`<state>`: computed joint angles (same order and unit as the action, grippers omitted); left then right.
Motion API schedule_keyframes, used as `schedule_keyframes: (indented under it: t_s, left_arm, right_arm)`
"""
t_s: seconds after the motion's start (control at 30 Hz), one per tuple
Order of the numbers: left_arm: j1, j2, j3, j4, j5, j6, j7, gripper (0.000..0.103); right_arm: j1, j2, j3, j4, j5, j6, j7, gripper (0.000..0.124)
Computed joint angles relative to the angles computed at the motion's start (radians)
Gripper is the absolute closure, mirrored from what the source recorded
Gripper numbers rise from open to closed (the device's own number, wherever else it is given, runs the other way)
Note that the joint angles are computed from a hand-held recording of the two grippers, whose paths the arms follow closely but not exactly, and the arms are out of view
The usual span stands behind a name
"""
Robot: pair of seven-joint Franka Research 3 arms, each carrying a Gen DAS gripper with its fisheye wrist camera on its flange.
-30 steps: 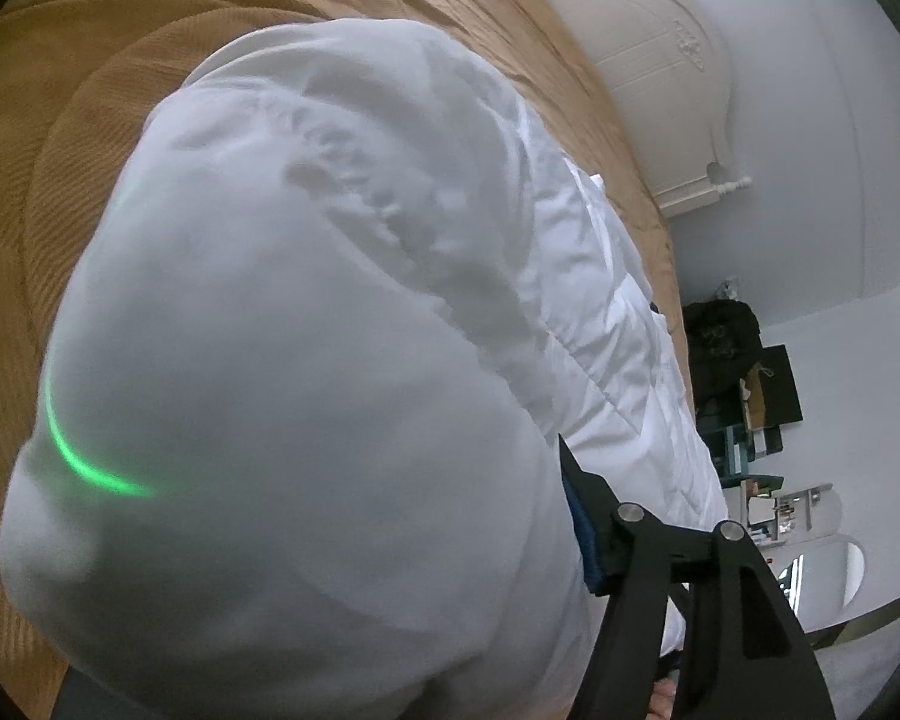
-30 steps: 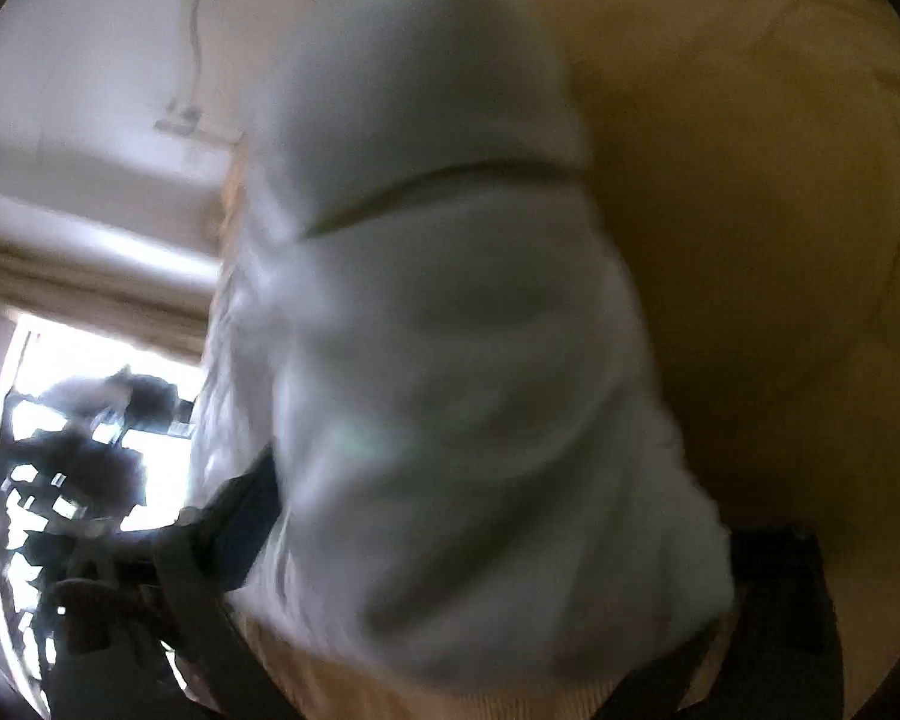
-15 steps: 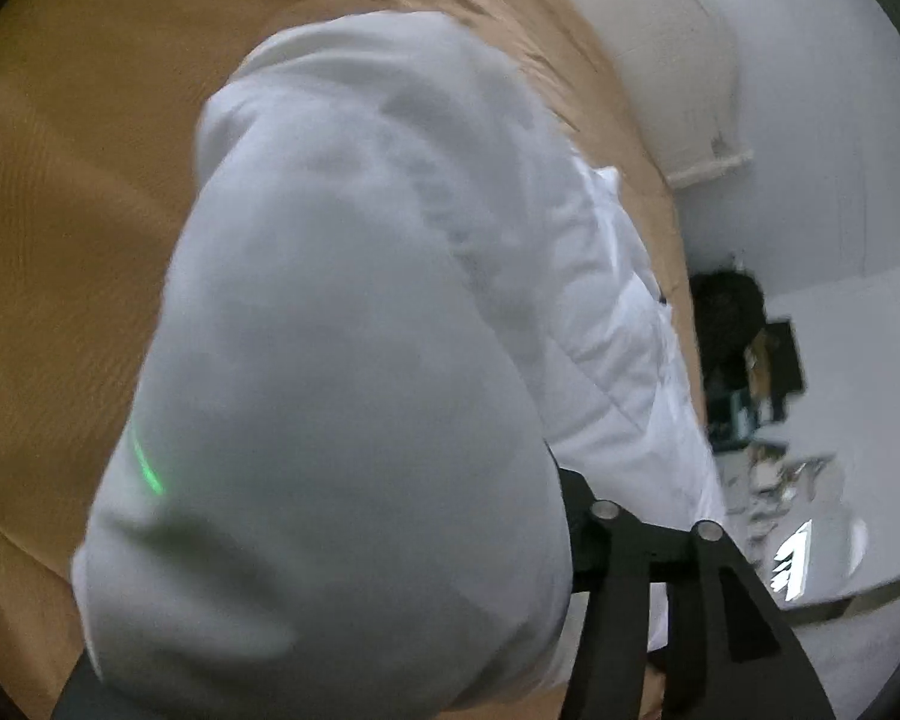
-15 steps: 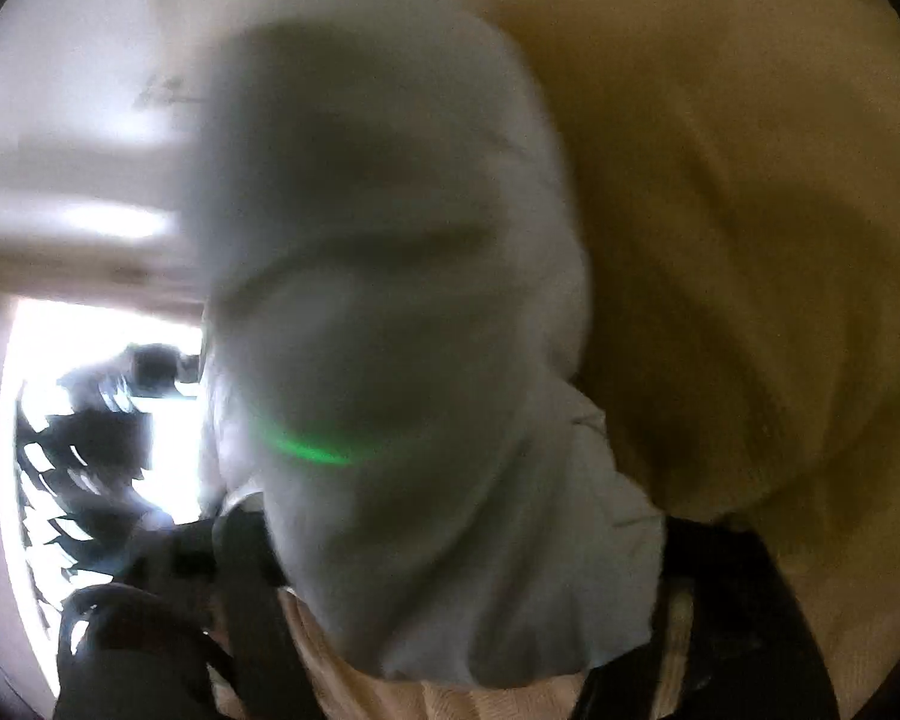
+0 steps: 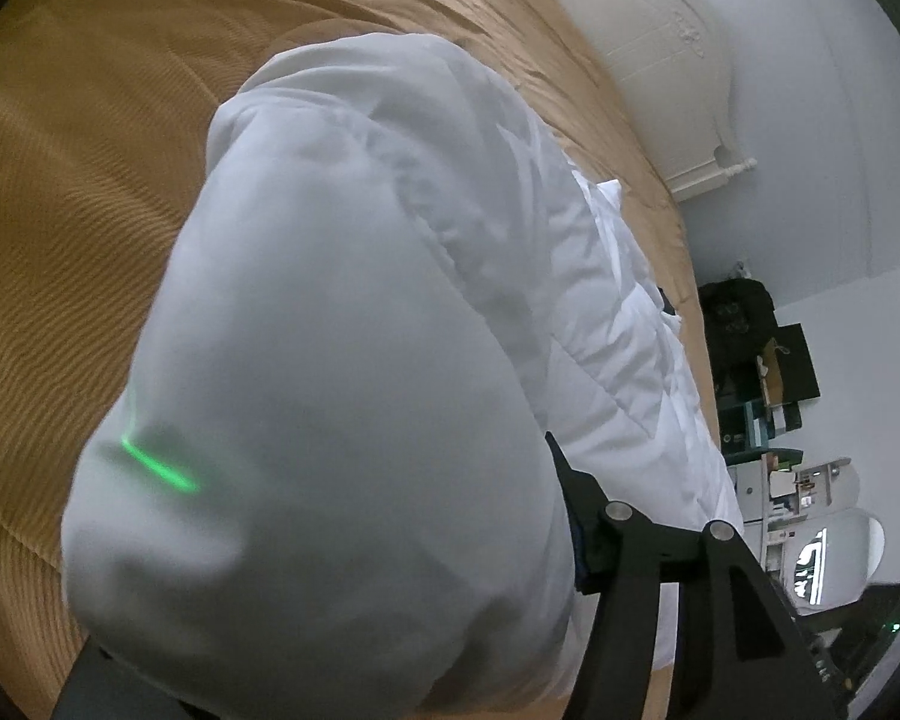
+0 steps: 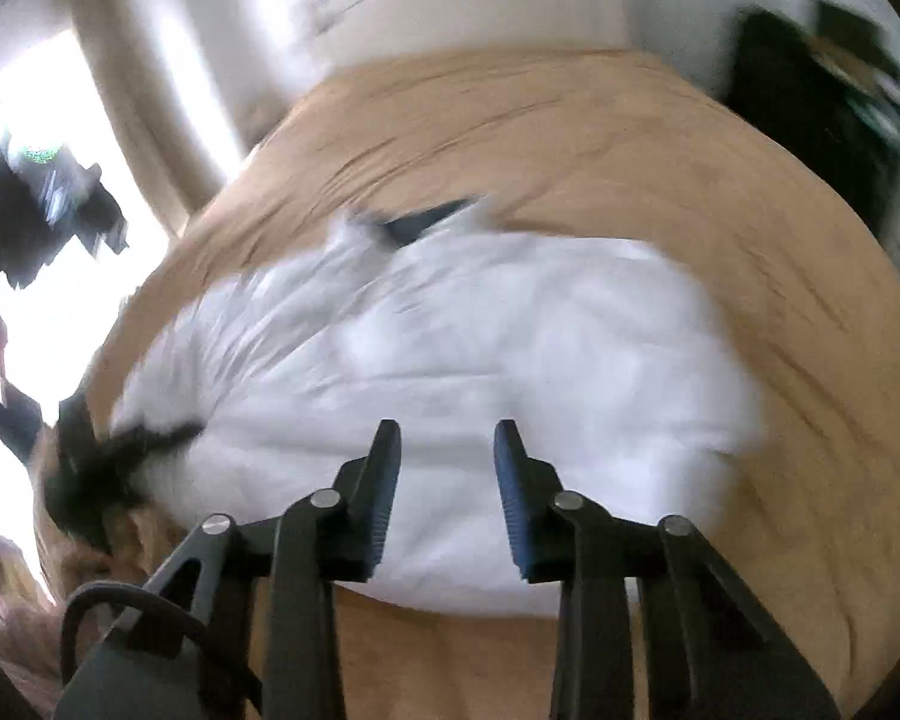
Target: Fold large clothes
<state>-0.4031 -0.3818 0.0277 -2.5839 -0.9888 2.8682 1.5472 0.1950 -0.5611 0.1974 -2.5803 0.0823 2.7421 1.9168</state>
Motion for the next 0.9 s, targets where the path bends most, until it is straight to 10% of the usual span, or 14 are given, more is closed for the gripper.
schedule_keyframes:
  t_s: [0.17,0.37,0.9]
  left_arm:
    - [0.028,0.016,-0.03,0.021,0.058,-0.013,-0.074,0.042]
    - [0.007,0.02,-0.015,0.011,0.095,0.008,-0.085,0.04]
    - [0.026,0.018,-0.007,0.016,0.098,-0.034,-0.054,0.038]
  right_arm:
    - [0.101,0.282,0.015,0.126,0.032,0.056,-0.065,0.099]
    - [0.009,0.525,0.105,0.346,-0.5,-0.047,0.362,0.108]
    - [0.147,1.105,-0.165,1.192,-0.331,-0.505,0.29,0.124]
